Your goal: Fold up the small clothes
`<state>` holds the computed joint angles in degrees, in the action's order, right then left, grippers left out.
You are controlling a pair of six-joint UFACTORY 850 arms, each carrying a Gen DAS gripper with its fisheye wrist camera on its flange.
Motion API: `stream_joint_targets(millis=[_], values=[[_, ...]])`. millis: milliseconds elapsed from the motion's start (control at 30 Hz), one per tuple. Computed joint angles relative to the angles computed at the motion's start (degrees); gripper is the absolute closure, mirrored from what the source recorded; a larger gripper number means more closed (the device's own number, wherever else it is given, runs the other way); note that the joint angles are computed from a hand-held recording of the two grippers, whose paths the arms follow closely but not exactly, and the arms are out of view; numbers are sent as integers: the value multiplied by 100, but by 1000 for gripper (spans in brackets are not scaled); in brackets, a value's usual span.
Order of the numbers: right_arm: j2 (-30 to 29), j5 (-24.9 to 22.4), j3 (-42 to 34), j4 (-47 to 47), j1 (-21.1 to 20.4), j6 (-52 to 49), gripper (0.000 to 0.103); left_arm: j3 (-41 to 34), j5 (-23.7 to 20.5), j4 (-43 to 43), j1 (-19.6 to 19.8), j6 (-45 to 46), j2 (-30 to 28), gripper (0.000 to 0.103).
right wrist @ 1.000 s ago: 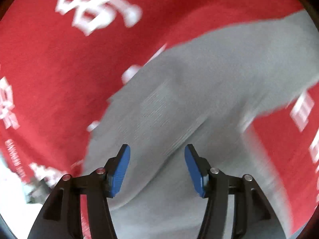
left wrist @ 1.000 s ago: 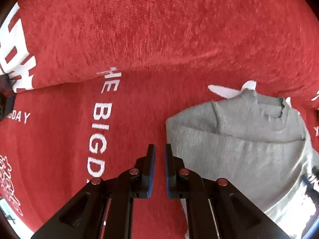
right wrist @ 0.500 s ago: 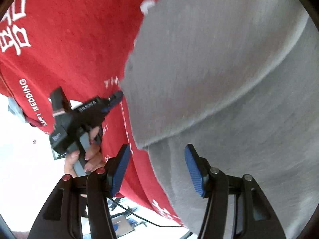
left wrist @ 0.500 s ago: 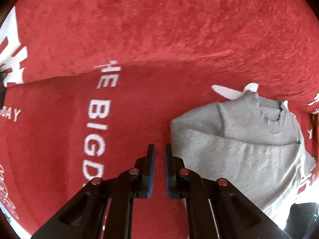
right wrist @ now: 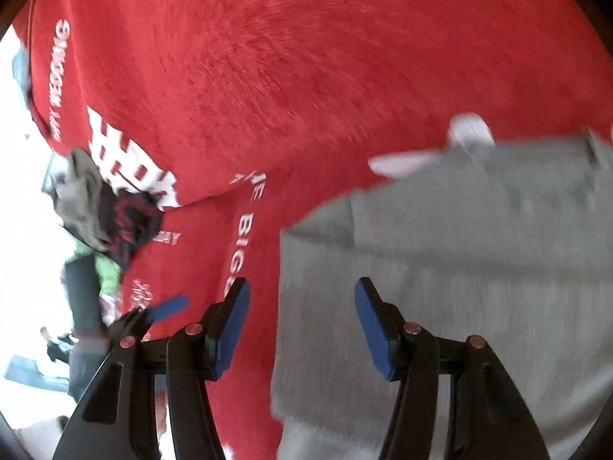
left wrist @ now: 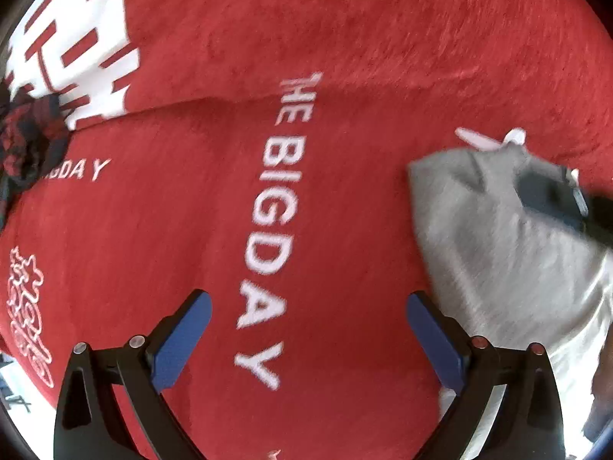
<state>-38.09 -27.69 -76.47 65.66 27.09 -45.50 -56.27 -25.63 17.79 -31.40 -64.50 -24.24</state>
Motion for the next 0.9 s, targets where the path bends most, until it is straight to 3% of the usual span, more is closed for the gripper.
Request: stream_joint_targets(millis=[67,200,267,300,333,433,567,633,667,733,800,900], values=[[-252,31,-432,-956,93,539,41,136,-75,224,-63,-164,50,1],[-748,-116,-1164,-2536,333,1408,43,236,176,-435,7,412,15,1],[-1084,-483,-1640,-3610,452,2267,57,397,250,-351,18,234,137,1],[-1215,-621,-1764,-3953,487,2524,90,465,279,-311,25,150,190,1],[-1269,-709,-1841,-4055,497,2654,95,558,331,-220,30,2,264,1],[-1253,-804,-1901,-3457,479,2117,95,706,368,41,-18,-365,403,1],[-1297,-793,-1955,-2965,507,1727,96,700,482,-509,38,74,346,1],[-1143,-632,-1729,-2727,464,1745,91,640,506,-496,-11,30,323,1],[-967,-487,-1495,-2560,420,1688,86,580,485,-327,-45,-105,290,1],[-575,-334,-982,-2099,286,1379,59,470,481,-162,-121,-163,261,1],[26,-33,-190,-1662,82,1108,58,337,499,-87,-180,-177,215,1],[876,448,933,-1619,-376,1482,58,5,494,58,-276,-185,30,1]])
